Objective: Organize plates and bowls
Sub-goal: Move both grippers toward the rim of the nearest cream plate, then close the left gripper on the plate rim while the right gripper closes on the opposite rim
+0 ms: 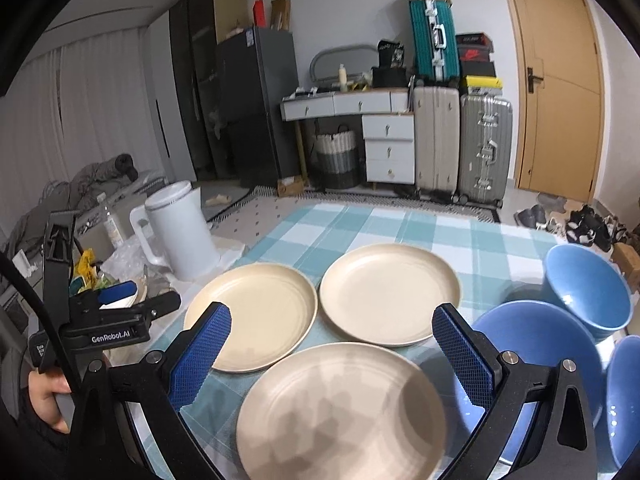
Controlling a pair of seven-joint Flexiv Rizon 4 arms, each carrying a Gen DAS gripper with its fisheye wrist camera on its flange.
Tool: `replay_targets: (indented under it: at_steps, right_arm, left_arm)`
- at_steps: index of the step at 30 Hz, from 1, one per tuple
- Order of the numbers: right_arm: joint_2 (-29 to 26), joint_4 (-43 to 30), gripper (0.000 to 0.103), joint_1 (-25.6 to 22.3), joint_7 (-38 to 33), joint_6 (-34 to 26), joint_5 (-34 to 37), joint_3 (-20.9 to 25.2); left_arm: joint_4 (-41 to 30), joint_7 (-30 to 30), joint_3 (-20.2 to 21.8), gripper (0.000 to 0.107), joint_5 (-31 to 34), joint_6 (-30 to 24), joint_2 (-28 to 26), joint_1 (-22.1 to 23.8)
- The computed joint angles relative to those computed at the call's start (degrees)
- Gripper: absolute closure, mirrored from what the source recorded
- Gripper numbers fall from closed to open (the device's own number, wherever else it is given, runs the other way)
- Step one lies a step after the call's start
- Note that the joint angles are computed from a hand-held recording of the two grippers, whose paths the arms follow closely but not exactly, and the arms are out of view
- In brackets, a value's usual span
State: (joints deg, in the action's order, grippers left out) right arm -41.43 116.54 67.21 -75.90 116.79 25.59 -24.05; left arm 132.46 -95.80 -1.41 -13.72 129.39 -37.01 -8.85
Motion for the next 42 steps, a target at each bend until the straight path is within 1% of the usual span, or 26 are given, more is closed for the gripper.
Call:
replay_targets:
  at_steps: [1,2,4,5,8,11,12,15,18,19,21,22,23,25,29,30,32,34,36,38,39,40,41,42]
  right_arm:
    - [-0.2,-0.9,0.000,-0.9,0.2,-1.1,-0.9,0.8]
    - [-0.6,-1.7,0.000,-1.5,0.6,-2.2,-1.6,1.2]
    - [-1.7,-3.3,0.000,-2.0,2.0,-3.9,-3.3,1.1]
    - [-2.3,-4.4,0.000,-3.2,2.7,-4.5,-4.8,2.0]
    - [-3.9,-6.9,0.000,-5.6,5.0,-5.9,-8.3,3.6]
    - [-5.3,-9.3,0.001,-7.1,7.7,-8.0,-11.4,4.4]
    - [-5.9,-10.4,0.001,-8.3,8.5,-8.6,-12.9,5.4]
    - [-7.5,-12.8,0.007,-9.9,11.0,-10.9,-16.5,6.2]
    - [-8.9,-15.4,0.010,-12.9,13.2,-12.7,-20.5,8.8]
    - [-9.4,-16.1,0.012,-13.8,13.7,-13.0,-21.7,9.4]
    - [-10.4,-17.5,0.017,-15.5,15.0,-14.1,-24.2,10.9]
    - [-10.7,-18.0,0.022,-16.2,15.7,-14.5,-25.3,11.6]
    - [-11.3,-18.9,0.023,-17.6,16.3,-15.2,-26.5,12.9]
    - [-12.0,-19.6,0.023,-18.4,17.6,-15.4,-28.1,13.5]
    - [-13.3,-21.1,0.024,-20.6,19.7,-16.6,-30.7,15.2]
    - [-13.7,-21.6,0.025,-20.9,20.4,-17.2,-31.2,15.4]
    - [-14.2,-22.4,0.031,-22.1,21.4,-18.2,-32.4,16.4]
    - [-14.7,-22.9,0.033,-22.9,22.2,-18.6,-33.7,17.2]
    - [-15.2,-23.5,0.036,-22.9,22.9,-19.0,-34.6,17.0]
    - [-15.5,-23.8,0.042,-23.0,23.7,-19.8,-35.5,17.0]
    - [-15.8,-24.2,0.044,-22.9,24.1,-20.2,-35.8,16.7]
    - [-15.9,-24.2,0.049,-22.8,24.5,-20.3,-36.2,16.5]
    - [-16.1,-24.4,0.054,-22.8,24.9,-20.6,-36.5,16.4]
    - [-16.2,-24.6,0.056,-22.8,25.3,-21.0,-36.8,16.3]
  left_arm:
    - [-0.4,0.3,0.2,0.004,-0.2,-0.6,-0.3,0.1]
    - [-0.8,1.2,1.3,0.004,-1.7,-1.0,-0.7,-0.9]
    - [-1.2,1.8,2.0,0.004,-2.9,-1.2,-1.5,-1.2]
    - [-1.4,1.7,1.7,0.004,-2.8,-1.6,-1.9,-0.5]
    - [-2.1,0.3,0.0,0.004,0.3,-2.3,-2.9,3.7]
    - [-2.9,-0.7,-0.9,0.004,2.5,-3.0,-4.1,6.2]
    - [-3.1,-0.9,-1.2,0.004,3.4,-3.0,-4.5,7.0]
    - [-4.1,-0.9,-0.9,0.004,3.7,-3.8,-5.5,7.2]
    - [-4.8,-1.8,-2.5,0.005,6.0,-4.3,-6.5,9.7]
    - [-5.0,-1.8,-2.2,0.006,5.6,-4.7,-6.6,9.1]
    - [-5.9,-1.2,-1.5,0.012,5.0,-5.9,-7.3,8.5]
    - [-6.1,-1.0,-1.3,0.014,4.5,-6.8,-7.2,8.1]
    - [-6.4,-1.0,-1.5,0.015,4.6,-7.2,-7.5,8.2]
    - [-6.9,-1.3,-2.0,0.017,4.9,-7.9,-8.2,8.9]
    - [-7.7,-1.2,-3.0,0.024,6.5,-8.6,-9.3,10.3]
    - [-7.7,-1.5,-3.2,0.025,6.8,-8.6,-9.5,10.7]
    - [-8.0,-1.8,-3.9,0.027,7.5,-8.7,-9.8,11.6]
    - [-8.0,-1.9,-4.0,0.029,7.9,-9.0,-9.9,11.9]
    - [-8.1,-2.3,-4.1,0.032,8.0,-8.9,-10.0,12.1]
    - [-8.3,-2.6,-5.0,0.036,8.9,-9.1,-10.2,13.1]
    - [-8.4,-2.5,-4.8,0.037,9.0,-9.4,-10.3,12.9]
    - [-8.7,-2.3,-4.2,0.038,8.4,-9.6,-10.4,12.0]
    - [-8.7,-2.2,-4.0,0.042,8.3,-9.7,-10.4,11.8]
    - [-8.9,-2.1,-4.2,0.047,8.4,-9.9,-10.5,11.8]
